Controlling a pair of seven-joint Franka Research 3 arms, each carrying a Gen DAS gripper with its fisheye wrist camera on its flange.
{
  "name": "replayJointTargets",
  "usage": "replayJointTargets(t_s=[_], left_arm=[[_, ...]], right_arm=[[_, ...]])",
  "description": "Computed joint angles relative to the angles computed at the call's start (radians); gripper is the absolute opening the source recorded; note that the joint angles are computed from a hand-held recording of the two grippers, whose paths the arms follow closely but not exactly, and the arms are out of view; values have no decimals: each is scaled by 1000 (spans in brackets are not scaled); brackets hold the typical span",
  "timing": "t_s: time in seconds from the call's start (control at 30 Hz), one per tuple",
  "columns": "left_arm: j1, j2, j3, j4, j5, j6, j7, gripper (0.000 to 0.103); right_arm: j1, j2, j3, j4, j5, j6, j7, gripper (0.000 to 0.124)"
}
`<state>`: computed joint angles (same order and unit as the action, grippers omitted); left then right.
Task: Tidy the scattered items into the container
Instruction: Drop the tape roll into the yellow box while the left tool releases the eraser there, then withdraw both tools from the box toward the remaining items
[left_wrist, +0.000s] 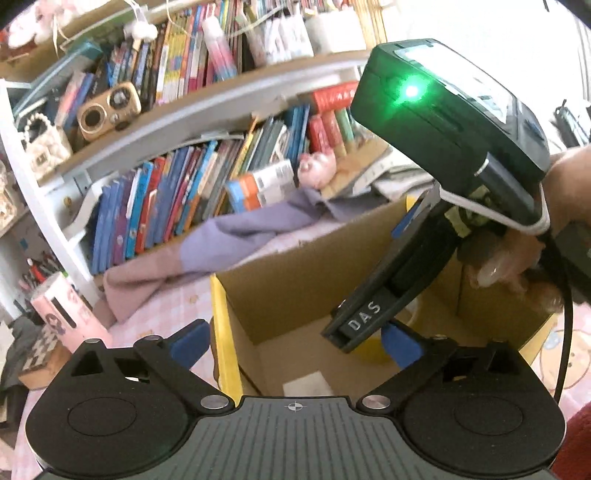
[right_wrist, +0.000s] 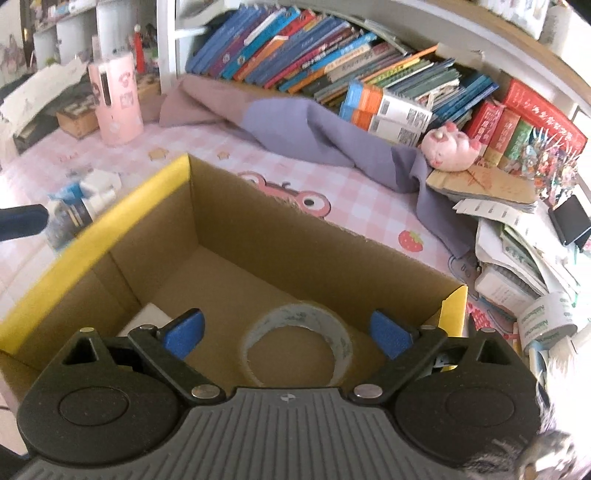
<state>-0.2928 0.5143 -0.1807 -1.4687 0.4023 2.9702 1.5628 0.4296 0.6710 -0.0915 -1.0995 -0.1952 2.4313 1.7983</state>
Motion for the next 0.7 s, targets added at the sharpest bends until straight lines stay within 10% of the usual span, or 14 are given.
replayJointTargets(t_s=[0.33,0.7], left_arm=[[239,-115,-218,-189,-157,167,154,101],[917,-148,-870,-420,-284,236,351,101]], right_arm=[[148,-163,-131,-229,-262,182,419,98],[345,-280,-216,-361,-723,99,1049,98]])
